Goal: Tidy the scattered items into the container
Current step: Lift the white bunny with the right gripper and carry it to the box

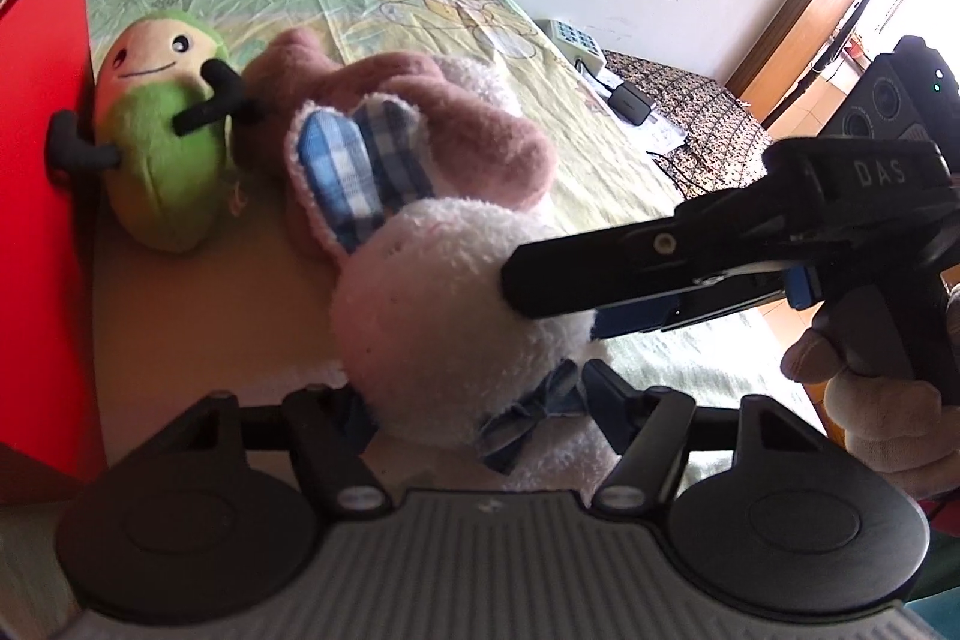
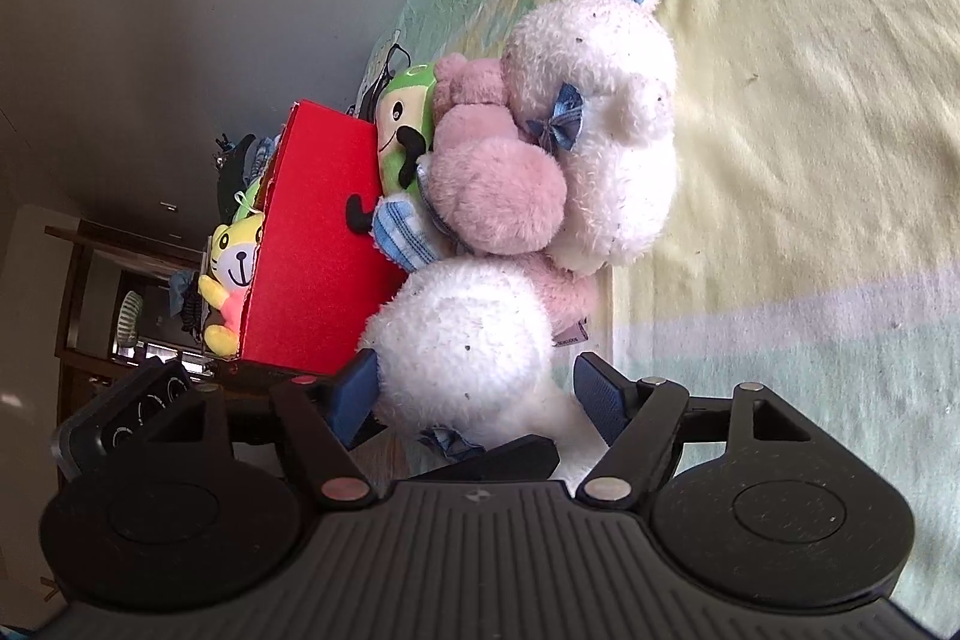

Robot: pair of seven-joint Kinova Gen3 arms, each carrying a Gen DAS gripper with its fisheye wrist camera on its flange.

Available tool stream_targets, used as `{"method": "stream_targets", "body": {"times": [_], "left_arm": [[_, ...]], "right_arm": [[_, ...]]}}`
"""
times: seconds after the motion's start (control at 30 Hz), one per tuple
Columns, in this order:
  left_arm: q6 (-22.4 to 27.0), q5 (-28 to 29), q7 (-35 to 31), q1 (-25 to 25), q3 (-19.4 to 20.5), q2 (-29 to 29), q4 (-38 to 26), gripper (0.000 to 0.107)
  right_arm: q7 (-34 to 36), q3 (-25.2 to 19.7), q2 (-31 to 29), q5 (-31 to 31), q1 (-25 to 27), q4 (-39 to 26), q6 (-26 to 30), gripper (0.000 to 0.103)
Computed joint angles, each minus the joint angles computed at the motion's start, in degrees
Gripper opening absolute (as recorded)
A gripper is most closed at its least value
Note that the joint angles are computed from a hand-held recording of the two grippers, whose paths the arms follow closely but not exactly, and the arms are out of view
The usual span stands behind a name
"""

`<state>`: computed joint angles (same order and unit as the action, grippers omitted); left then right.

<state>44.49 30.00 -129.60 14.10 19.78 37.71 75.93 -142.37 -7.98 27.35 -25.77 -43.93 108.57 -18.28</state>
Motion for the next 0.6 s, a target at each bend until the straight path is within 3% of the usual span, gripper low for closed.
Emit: {"method": "stream_targets", "body": {"times": [0.07, 0.23, 0.43, 0.6], "left_arm": [[0.03, 0.05, -0.01, -0.18, -0.07, -0.50, 0.49, 0.069], [1.16, 0.87, -0.47, -1.66, 0.00, -2.41, 2.47, 0.068], [3.66, 1.34, -3.38, -3.74, -0.89, -6.16, 6.39, 0.068], [5.56, 1.03, -6.31, -5.61, -2.32, -8.71, 9.03, 0.068]], "right_arm": [[-3.64, -4.98, 0.93, 4.25, 3.98, 0.66, -2.52, 0.072], [-9.31, -9.29, 1.79, 10.42, 6.31, 1.67, -6.70, 0.069], [-12.28, -10.93, 3.74, 15.25, 6.05, -3.22, -1.69, 0.069], [-11.00, -10.30, 6.46, 16.67, 3.83, -11.63, 5.02, 0.069]]}}
